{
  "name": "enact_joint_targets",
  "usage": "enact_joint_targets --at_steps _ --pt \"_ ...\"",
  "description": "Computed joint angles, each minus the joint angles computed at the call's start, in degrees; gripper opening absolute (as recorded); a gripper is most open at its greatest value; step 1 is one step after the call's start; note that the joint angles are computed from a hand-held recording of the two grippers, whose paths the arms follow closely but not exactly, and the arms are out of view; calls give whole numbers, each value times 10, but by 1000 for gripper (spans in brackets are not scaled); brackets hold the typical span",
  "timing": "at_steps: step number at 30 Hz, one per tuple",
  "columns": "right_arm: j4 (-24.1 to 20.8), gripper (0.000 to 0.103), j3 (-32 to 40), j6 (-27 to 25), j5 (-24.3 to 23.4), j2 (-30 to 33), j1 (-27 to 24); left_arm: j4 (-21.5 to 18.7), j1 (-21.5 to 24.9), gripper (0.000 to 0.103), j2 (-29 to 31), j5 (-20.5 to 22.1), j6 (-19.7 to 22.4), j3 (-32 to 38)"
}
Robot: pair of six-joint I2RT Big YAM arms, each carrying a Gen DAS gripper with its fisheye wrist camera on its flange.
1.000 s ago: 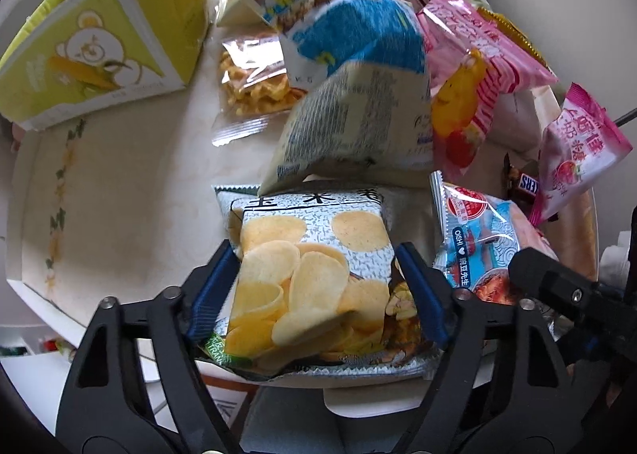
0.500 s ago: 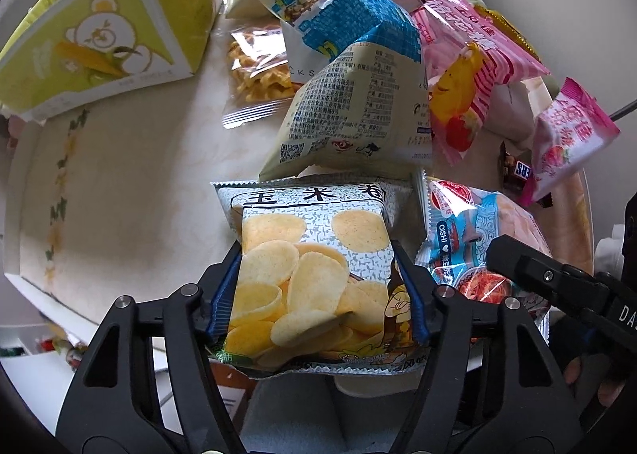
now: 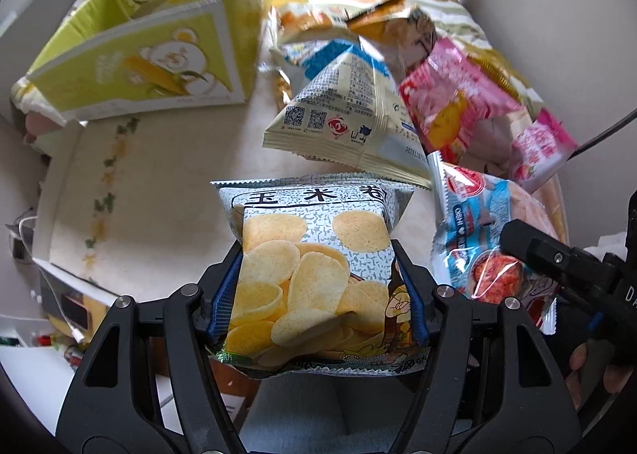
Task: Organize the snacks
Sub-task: 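Lift both held bags and carry them over the yellow-green box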
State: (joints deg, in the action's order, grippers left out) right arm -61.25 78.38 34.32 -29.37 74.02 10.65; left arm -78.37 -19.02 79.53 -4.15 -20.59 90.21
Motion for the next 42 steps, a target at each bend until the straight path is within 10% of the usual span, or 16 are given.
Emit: enact_joint_targets --at_steps 28,42 --pt "8 64 165 -39 42 67 74 23 118 64 -25 -25 18 98" --pt "-97 64 569 -66 104 332 145 -17 271 64 176 59 133 384"
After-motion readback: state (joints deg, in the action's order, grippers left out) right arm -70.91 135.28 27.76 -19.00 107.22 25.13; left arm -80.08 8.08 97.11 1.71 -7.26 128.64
